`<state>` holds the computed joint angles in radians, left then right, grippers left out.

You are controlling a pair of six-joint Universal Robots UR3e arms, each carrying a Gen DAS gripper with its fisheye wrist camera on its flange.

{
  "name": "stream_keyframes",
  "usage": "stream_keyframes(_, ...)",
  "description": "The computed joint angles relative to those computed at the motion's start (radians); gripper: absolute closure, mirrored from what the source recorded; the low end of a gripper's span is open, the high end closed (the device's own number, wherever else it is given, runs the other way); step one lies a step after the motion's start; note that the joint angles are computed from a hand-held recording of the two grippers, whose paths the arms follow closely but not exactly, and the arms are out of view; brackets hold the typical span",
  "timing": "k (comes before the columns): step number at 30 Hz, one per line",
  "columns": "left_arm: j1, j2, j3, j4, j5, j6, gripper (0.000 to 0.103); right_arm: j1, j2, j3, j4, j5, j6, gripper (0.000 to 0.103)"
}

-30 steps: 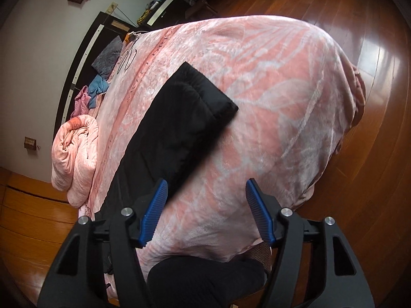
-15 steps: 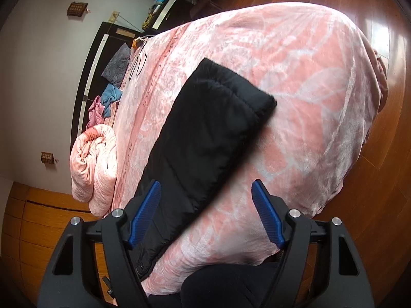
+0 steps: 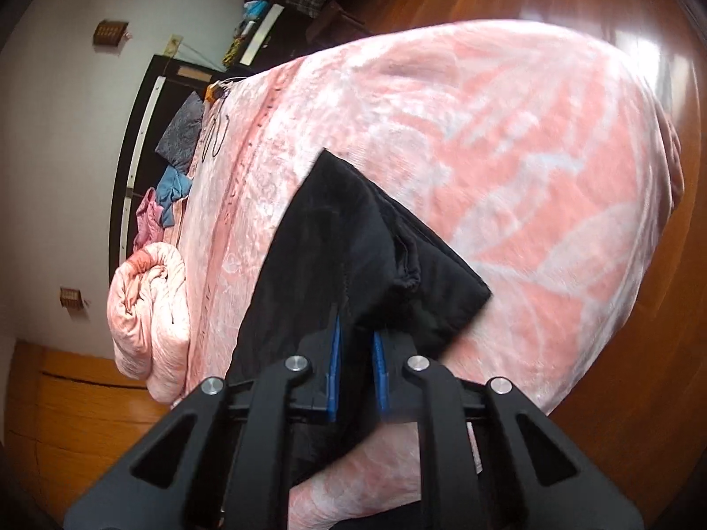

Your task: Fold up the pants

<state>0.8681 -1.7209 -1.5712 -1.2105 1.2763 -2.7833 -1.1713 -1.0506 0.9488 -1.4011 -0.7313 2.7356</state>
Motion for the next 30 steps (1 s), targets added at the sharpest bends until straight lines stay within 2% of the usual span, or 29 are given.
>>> stream_keyframes(3,-0.018,0.008,-0.039,0.067,0.022,-0.028,0.061,0.009,-0.034,-0.040,0.010,0.070,-0.050,0.094)
stream_keyframes(5,-0.015,0.012,-0.051,0.086,0.020,-0.050,0.063,0.003,-0.006,-0.021,-0.010,0.047,-0.027,0.094)
stream_keyframes(9,-0.036,0.014,-0.053,0.109,0.054,-0.057,0.064,-0.007,0.074,0.065,-0.099,-0.076,0.038,0.093)
stream_keyframes(11,-0.030,0.026,-0.051,0.089,0.055,-0.063,0.064,-0.031,0.056,0.136,-0.119,-0.056,0.034,0.093)
stream_keyframes(15,-0.033,0.019,-0.030,0.073,0.062,-0.085,0.064,-0.055,0.042,0.136,-0.063,-0.038,-0.004,0.093)
stream_keyframes(18,-0.043,0.034,-0.056,0.098,0.080,-0.075,0.064,-0.066,0.077,0.047,0.063,-0.018,-0.043,0.081)
stream_keyframes(19,-0.042,0.035,-0.059,0.101,0.081,-0.074,0.064,-0.069,0.076,0.039,0.070,-0.019,-0.044,0.074)
stream_keyframes(21,-0.043,0.031,-0.056,0.101,0.084,-0.080,0.063,-0.074,0.057,0.039,0.043,-0.059,-0.022,0.073)
stream_keyframes(24,-0.052,0.026,-0.047,0.099,0.097,-0.084,0.062,-0.108,-0.032,0.121,-0.073,-0.102,0.003,0.073)
stream_keyframes(27,-0.058,0.024,-0.057,0.118,0.109,-0.075,0.058,-0.115,-0.095,0.133,-0.010,-0.045,-0.113,0.074)
stream_keyframes(28,-0.059,0.023,-0.062,0.128,0.118,-0.081,0.052,-0.096,-0.108,0.131,-0.001,-0.049,-0.139,0.074)
stream_keyframes(30,-0.044,0.016,-0.064,0.124,0.103,-0.089,0.048,-0.058,-0.100,0.129,0.003,-0.058,-0.148,0.074)
